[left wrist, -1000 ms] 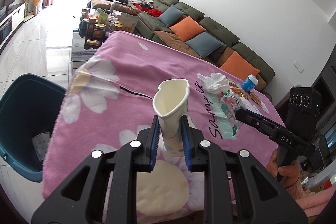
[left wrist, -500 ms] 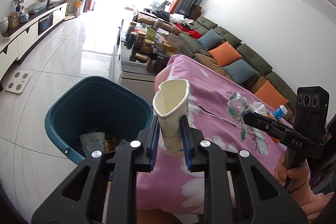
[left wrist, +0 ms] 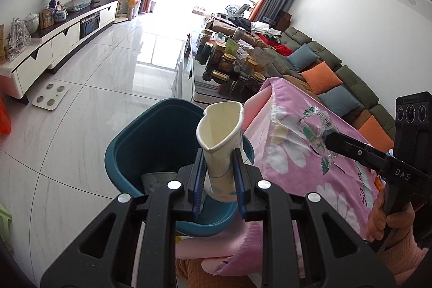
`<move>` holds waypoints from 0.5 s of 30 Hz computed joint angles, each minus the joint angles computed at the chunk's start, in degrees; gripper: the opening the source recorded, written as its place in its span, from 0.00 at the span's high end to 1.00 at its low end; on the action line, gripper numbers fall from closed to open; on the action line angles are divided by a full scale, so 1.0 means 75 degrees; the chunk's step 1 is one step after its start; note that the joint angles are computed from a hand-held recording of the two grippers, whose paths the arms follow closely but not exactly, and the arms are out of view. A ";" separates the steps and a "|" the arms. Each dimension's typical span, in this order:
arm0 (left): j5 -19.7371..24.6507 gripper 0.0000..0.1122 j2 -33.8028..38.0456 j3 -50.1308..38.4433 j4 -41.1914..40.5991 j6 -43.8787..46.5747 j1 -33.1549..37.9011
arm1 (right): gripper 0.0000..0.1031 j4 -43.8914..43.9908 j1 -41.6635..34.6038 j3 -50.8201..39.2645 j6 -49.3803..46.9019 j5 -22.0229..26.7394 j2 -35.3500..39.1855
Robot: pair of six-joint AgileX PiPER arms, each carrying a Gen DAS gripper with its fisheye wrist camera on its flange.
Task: Collect trash
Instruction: 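Carry the cup and wrapper over the teal bin and open both grippers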
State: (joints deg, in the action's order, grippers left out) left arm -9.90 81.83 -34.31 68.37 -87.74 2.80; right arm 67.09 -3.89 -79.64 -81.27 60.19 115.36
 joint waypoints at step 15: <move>0.0392 0.82 0.1389 -0.0783 -0.1824 0.1391 -0.0400 | 0.81 -0.0869 0.1134 -0.0958 0.1362 -0.0705 0.0787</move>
State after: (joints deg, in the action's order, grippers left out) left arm -6.96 92.25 -40.18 54.70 -77.31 -0.21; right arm 60.57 4.61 -86.82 -71.06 54.90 121.26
